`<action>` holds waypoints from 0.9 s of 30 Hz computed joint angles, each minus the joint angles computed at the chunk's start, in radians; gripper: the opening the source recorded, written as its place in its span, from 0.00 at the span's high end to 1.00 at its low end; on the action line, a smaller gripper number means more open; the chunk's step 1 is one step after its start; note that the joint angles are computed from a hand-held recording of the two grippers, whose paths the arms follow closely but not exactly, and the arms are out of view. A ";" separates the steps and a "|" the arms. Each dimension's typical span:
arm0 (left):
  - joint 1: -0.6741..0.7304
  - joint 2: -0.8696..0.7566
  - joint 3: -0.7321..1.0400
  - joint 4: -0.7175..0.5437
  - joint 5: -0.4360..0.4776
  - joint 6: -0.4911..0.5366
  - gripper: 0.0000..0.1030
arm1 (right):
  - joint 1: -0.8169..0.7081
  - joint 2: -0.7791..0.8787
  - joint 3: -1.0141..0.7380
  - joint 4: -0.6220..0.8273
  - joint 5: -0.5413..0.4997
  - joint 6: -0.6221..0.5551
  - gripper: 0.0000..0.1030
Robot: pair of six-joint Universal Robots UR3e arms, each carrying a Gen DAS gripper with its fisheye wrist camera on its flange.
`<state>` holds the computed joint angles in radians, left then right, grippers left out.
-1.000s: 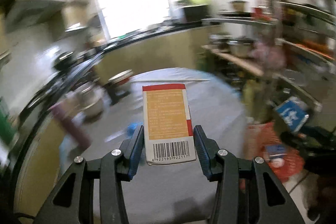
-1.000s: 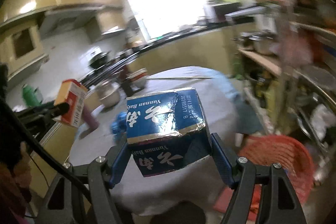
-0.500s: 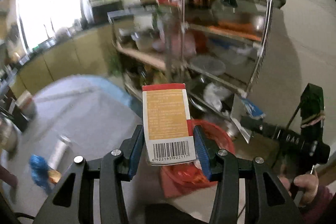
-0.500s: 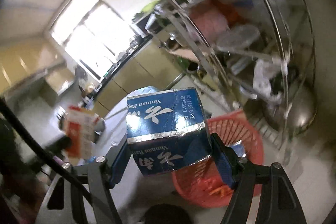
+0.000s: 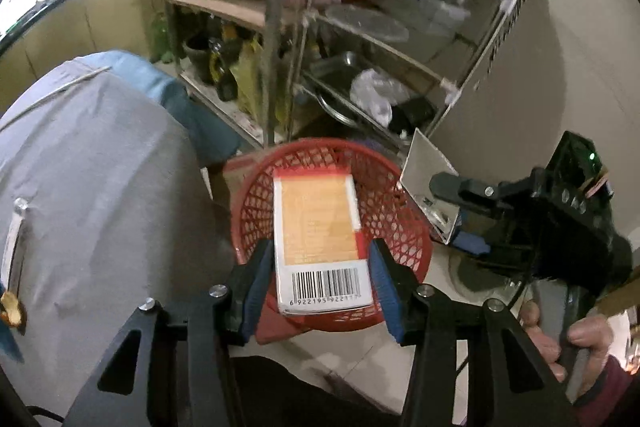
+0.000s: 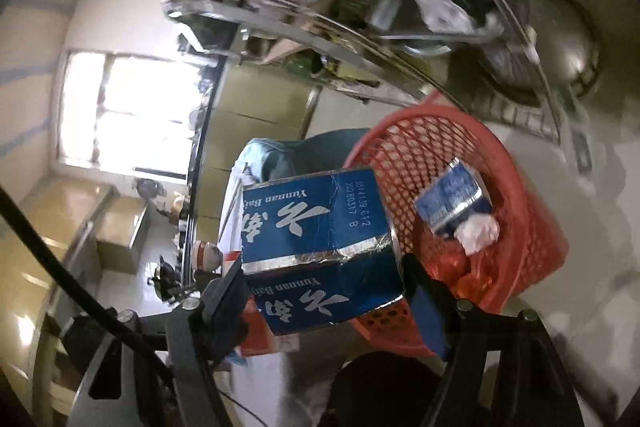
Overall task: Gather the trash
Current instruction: 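Open both tools over the red mesh basket to drop the boxes, then move both tools back over the table toward the remaining items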
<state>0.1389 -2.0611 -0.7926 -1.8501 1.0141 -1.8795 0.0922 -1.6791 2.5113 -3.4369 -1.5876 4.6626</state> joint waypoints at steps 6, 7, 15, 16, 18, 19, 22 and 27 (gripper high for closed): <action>0.008 -0.023 0.028 0.006 0.009 -0.009 0.32 | -0.036 -0.051 0.044 0.029 0.024 0.032 0.24; 0.017 -0.027 0.042 -0.001 0.006 -0.006 0.32 | -0.033 -0.054 0.033 0.039 0.015 0.024 0.24; 0.177 -0.022 0.101 0.108 -0.030 -0.045 0.31 | 0.027 -0.005 -0.163 0.196 -0.037 -0.052 0.23; 0.195 -0.023 0.103 0.143 -0.033 -0.062 0.31 | 0.043 0.018 -0.201 0.210 -0.045 -0.066 0.23; 0.244 -0.027 0.112 0.240 -0.039 -0.116 0.29 | 0.067 0.071 -0.287 0.238 -0.041 -0.092 0.23; 0.258 -0.036 0.124 0.270 -0.040 -0.135 0.29 | 0.077 0.096 -0.327 0.253 -0.036 -0.105 0.23; 0.311 -0.076 0.184 0.369 -0.028 -0.208 0.28 | 0.128 0.189 -0.506 0.341 -0.044 -0.157 0.23; 0.401 -0.204 0.406 0.382 -0.025 -0.277 0.28 | 0.210 0.369 -0.873 0.535 -0.058 -0.272 0.23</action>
